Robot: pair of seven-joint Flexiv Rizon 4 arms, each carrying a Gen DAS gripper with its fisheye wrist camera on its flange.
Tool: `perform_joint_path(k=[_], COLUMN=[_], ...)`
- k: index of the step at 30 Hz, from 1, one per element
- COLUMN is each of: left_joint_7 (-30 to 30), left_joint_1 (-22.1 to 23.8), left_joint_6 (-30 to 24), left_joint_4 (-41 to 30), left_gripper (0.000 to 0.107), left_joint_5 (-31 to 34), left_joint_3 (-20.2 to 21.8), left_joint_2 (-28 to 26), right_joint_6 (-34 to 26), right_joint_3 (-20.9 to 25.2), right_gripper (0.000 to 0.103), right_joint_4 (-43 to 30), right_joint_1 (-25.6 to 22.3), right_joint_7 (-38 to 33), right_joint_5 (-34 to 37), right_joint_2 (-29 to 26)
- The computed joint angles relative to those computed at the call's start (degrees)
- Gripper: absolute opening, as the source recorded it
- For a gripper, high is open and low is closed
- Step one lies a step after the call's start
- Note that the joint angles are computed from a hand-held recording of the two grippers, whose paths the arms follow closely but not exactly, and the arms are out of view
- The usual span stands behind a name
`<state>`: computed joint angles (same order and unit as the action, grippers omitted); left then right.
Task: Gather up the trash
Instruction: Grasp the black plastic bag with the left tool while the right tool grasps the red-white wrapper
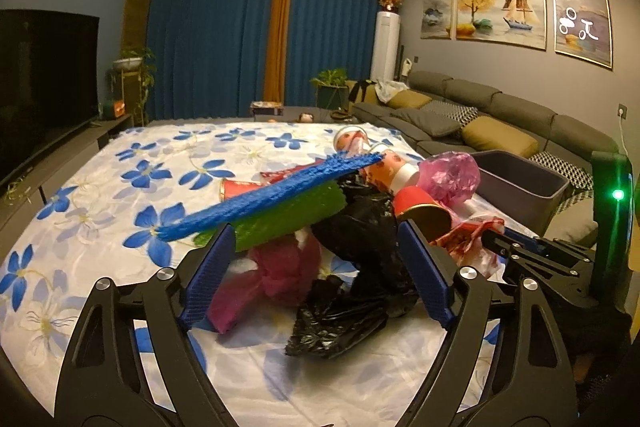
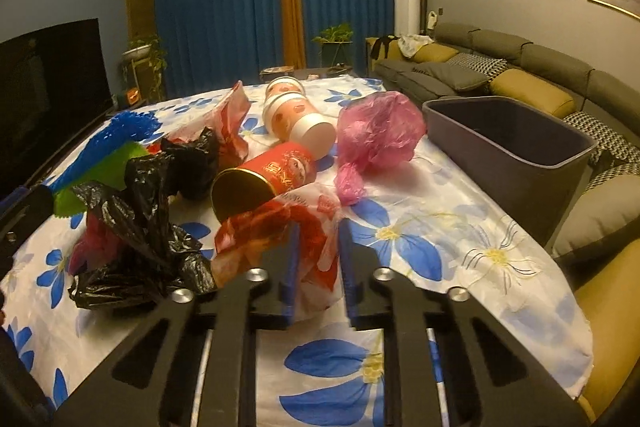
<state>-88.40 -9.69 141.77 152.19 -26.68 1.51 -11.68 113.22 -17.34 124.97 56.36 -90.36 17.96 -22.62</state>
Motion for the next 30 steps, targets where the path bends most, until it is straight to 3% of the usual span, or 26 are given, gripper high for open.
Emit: perform_joint_path(k=[3, 9, 11, 15, 19, 30], left_joint_7=[-1.3, -8.2, -9.5, -14.5, -16.8, -24.2], left_joint_1=[1.6, 7.3, 8.6, 13.3, 14.6, 17.7], left_joint_6=[-2.5, -11.0, -13.3, -17.4, -17.7, -18.6], left_joint_4=[-1.6, -4.8, -5.7, -7.4, -7.9, -8.2], left_gripper=[0.077, 0.055, 0.04, 0.022, 0.0, 0.0], left_joint_5=[3.2, 13.8, 16.5, 24.4, 28.1, 39.2], left_joint_3=[-0.2, -0.8, -0.8, -2.4, -2.5, -3.5], left_joint_2=[-0.7, -0.9, -1.1, -1.0, -1.0, 5.0], right_joint_6=[1.8, 2.9, 2.9, 3.2, 3.5, 5.0], right_joint_3=[-0.9, 0.2, 1.1, 2.8, 3.9, 5.8], right_gripper=[0.011, 0.011, 0.011, 0.011, 0.011, 0.011], right_joint_4=[0.4, 0.5, 0.6, 0.6, 0.7, 1.1], right_joint_1=[1.1, 0.5, -0.5, -1.9, -2.8, -3.8], right_joint_7=[-1.5, -4.5, -5.0, -6.0, -6.9, -10.0], right_joint_5=[0.8, 3.5, 3.8, 4.3, 5.0, 7.9], right_joint_2=[-0.2, 0.8, 1.2, 1.9, 2.4, 4.0])
